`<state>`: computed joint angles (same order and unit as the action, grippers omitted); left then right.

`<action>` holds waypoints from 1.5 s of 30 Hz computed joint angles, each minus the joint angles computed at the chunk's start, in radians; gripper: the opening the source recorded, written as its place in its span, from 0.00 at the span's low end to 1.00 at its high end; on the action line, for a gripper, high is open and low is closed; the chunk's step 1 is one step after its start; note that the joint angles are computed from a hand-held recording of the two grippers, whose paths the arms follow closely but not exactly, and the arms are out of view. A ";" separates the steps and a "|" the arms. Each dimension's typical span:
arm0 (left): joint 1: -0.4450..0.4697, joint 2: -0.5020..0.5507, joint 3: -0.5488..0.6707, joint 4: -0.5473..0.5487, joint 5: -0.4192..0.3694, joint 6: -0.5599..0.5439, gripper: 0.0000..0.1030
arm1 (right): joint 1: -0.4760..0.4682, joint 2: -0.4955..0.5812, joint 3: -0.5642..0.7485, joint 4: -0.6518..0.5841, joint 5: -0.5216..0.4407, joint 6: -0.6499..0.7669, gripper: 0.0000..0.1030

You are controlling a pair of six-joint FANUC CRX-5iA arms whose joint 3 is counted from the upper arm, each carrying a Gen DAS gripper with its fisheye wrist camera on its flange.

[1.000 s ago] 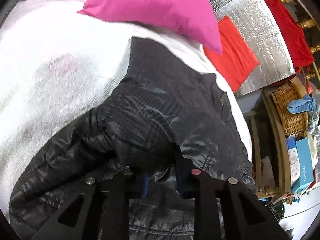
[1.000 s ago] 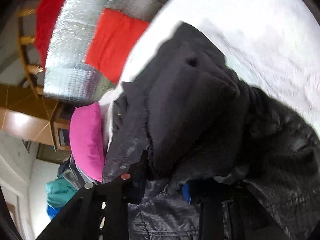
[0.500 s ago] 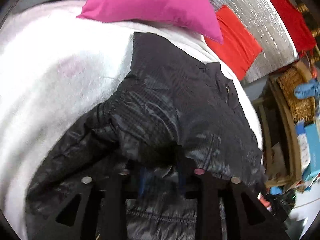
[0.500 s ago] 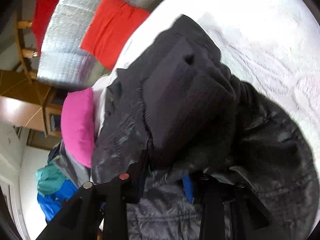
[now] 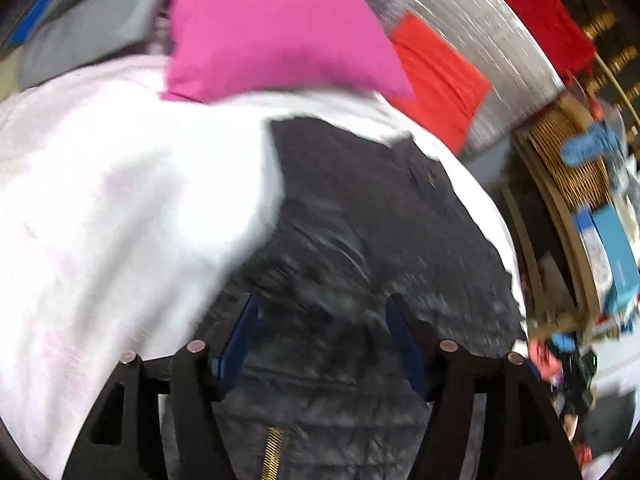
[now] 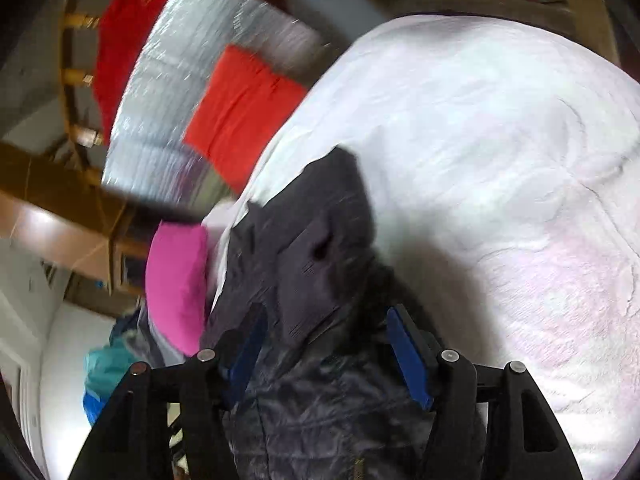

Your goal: Fold large clothes

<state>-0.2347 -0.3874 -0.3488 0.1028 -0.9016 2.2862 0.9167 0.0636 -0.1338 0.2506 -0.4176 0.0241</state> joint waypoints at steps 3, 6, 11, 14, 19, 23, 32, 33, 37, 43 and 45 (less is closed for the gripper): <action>0.024 0.011 0.011 -0.070 -0.015 0.075 0.71 | -0.013 0.030 0.016 0.021 -0.012 -0.018 0.72; 0.068 0.044 -0.011 -0.023 0.003 0.046 0.71 | -0.032 0.080 0.070 -0.039 -0.011 0.039 0.74; 0.103 0.073 -0.058 0.069 0.089 -0.058 0.71 | -0.056 0.149 0.146 -0.102 -0.039 0.096 0.75; 0.098 0.102 -0.059 0.105 0.112 -0.110 0.71 | -0.069 0.175 0.179 -0.175 -0.033 0.176 0.75; 0.089 0.132 -0.052 0.126 0.125 -0.150 0.71 | -0.100 0.233 0.301 -0.431 -0.103 0.448 0.75; 0.062 0.143 -0.031 0.075 0.133 -0.117 0.63 | -0.072 0.264 0.328 -0.336 -0.154 0.415 0.58; 0.036 0.116 -0.003 0.012 0.148 -0.077 0.38 | -0.001 0.196 0.189 0.054 0.011 0.161 0.37; 0.038 0.114 -0.004 0.010 0.146 -0.074 0.38 | -0.002 0.201 0.201 0.039 -0.008 0.174 0.37; 0.053 0.155 0.003 0.043 0.088 -0.096 0.44 | -0.038 0.261 0.325 -0.224 -0.181 0.342 0.41; 0.045 0.168 0.044 0.002 0.024 -0.035 0.61 | -0.047 0.214 0.294 -0.255 -0.177 0.344 0.68; 0.029 0.169 0.072 -0.045 -0.013 0.004 0.61 | -0.047 0.210 0.290 -0.255 -0.171 0.342 0.68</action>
